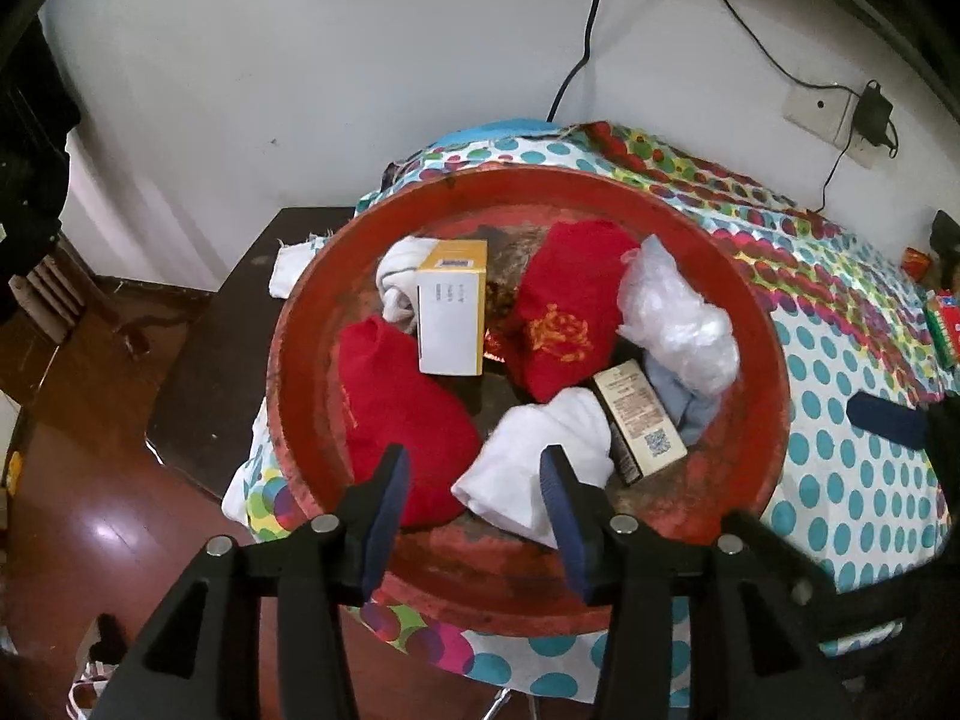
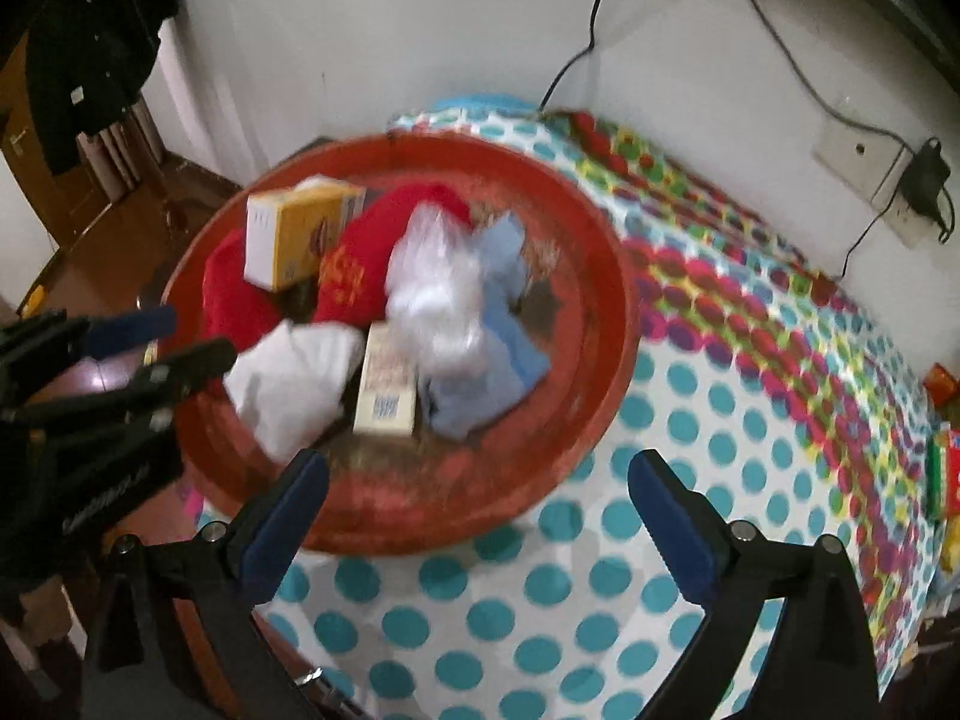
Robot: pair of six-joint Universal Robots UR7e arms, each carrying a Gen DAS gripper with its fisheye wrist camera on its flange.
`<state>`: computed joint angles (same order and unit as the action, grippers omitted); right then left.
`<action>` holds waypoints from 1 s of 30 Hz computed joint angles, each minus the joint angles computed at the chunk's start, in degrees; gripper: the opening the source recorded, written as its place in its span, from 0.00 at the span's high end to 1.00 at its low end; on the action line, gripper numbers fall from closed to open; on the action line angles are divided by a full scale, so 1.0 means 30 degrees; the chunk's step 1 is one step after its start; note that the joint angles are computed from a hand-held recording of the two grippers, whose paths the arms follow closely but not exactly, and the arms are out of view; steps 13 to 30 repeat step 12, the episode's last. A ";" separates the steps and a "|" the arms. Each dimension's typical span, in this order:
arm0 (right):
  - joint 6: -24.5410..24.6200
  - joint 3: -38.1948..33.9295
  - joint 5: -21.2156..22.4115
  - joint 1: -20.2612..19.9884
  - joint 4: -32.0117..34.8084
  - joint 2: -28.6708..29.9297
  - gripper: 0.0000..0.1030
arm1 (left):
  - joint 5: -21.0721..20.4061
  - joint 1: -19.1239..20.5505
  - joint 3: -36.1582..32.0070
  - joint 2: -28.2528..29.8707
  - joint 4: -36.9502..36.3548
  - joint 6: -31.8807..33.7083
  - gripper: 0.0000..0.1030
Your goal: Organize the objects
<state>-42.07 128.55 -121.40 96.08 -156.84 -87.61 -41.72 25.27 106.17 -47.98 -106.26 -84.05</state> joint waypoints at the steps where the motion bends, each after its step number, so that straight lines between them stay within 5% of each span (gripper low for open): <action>1: 0.0002 0.0145 -0.0329 0.0149 -0.0015 0.0035 0.04 | -0.0014 -0.0018 0.0062 -0.0029 -0.0147 0.0083 0.55; 30: 0.0634 0.0459 -0.0983 0.0157 0.0639 -0.0003 0.03 | 0.0155 -0.0355 -0.0022 0.0298 -0.1146 0.1226 0.55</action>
